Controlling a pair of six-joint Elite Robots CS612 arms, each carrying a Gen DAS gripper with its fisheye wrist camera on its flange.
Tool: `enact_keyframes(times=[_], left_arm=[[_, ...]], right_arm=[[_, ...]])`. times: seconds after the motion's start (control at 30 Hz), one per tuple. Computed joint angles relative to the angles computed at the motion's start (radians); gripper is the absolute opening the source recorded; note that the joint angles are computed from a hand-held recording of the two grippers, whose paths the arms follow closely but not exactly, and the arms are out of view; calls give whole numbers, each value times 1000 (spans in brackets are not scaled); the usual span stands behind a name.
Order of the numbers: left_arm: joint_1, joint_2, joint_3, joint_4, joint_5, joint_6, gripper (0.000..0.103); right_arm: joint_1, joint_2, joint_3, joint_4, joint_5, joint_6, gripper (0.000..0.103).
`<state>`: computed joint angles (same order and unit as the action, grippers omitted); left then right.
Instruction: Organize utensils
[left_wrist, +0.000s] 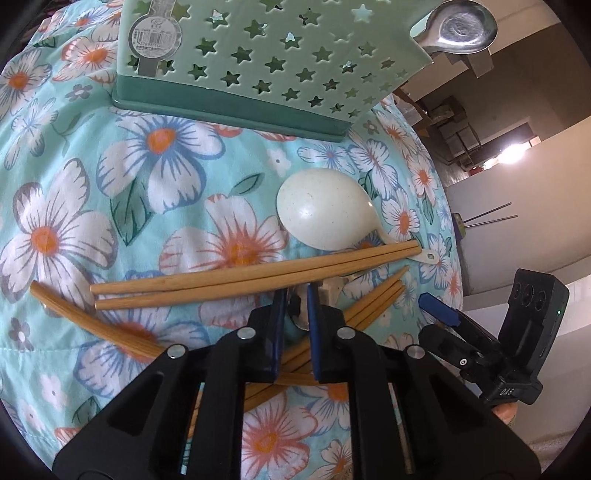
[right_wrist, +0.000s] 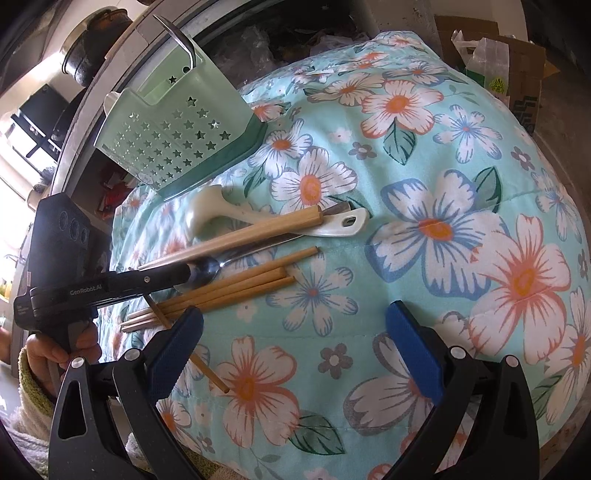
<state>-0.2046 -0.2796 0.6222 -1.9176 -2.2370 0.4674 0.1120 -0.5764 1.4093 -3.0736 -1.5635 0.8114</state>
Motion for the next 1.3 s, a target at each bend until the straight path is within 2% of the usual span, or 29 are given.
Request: enact_keyframes(times=[0.1, 0.23, 0.4, 0.63, 0.7, 0.83, 0.97, 1.1, 1.2, 1.3], left_arm=[[-1, -8, 13, -16, 2, -3, 5], [9, -19, 16, -4, -33, -2, 2], [29, -26, 19, -8, -70, -42, 0], [63, -44, 59, -127, -81, -130, 0], [68, -35, 44, -113, -84, -137, 0], [69, -26, 29, -75, -142, -97, 0], [44, -24, 35, -61, -95, -54, 12], [25, -35, 63, -87, 6, -20, 13], [23, -34, 64, -84, 13, -15, 13], [24, -16, 31, -53, -16, -26, 14]], right_arm=[[-1, -1, 2, -1, 2, 1, 97], [-1, 0, 0, 1, 0, 3, 97], [0, 0, -1, 4, -5, 4, 97], [1, 0, -5, 14, -10, 5, 97], [3, 1, -9, 24, -17, 0, 97], [5, 1, -12, 32, -23, -1, 97], [5, 1, -12, 31, -26, 1, 97], [5, 2, -11, 23, -22, 3, 97], [4, 2, -10, 21, -20, 2, 97], [3, 1, -8, 22, -20, -3, 97]])
